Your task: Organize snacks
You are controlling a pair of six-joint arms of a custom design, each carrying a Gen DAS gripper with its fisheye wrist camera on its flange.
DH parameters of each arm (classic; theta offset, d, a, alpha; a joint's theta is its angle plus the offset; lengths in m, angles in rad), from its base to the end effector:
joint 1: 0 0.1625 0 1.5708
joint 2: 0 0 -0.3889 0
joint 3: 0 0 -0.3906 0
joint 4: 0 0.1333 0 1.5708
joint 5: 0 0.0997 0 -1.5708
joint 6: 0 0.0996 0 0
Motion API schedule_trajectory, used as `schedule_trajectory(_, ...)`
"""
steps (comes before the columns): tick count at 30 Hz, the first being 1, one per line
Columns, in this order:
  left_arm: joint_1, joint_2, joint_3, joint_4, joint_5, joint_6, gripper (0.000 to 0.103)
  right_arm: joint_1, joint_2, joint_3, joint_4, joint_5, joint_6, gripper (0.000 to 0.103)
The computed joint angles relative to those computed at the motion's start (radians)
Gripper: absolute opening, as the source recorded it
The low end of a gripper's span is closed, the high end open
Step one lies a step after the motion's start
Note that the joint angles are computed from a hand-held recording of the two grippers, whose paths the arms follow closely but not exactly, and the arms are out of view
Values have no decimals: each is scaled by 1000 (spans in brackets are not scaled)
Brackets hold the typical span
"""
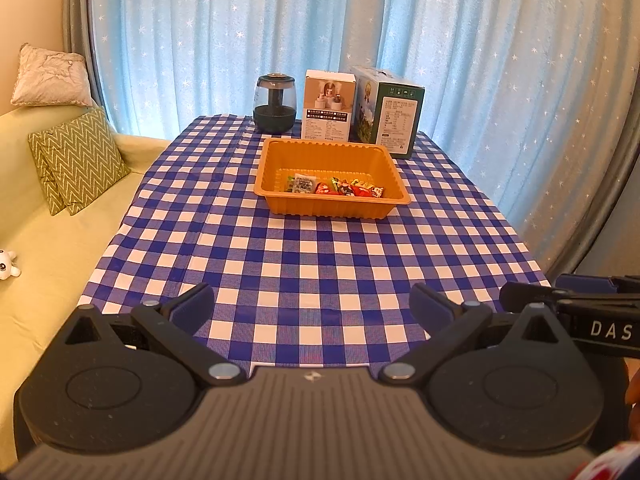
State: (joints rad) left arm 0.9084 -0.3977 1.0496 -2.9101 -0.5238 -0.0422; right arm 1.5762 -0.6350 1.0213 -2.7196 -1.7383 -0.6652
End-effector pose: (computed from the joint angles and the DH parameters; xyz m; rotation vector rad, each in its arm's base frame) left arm -0.3052 -0.7483 0.1009 0.2300 2.1539 -1.1351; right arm 0.1211 -0.8142 0.2439 0.7713 -2.4788 0.9134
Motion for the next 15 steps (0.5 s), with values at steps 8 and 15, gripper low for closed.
schedule_trajectory(8, 1, 0, 9, -7, 0, 1, 103, 0, 2, 0, 0, -3, 4, 74)
schedule_trajectory(15, 2, -1, 13, -9, -1, 2, 103, -2, 2, 5, -2, -1, 3, 74)
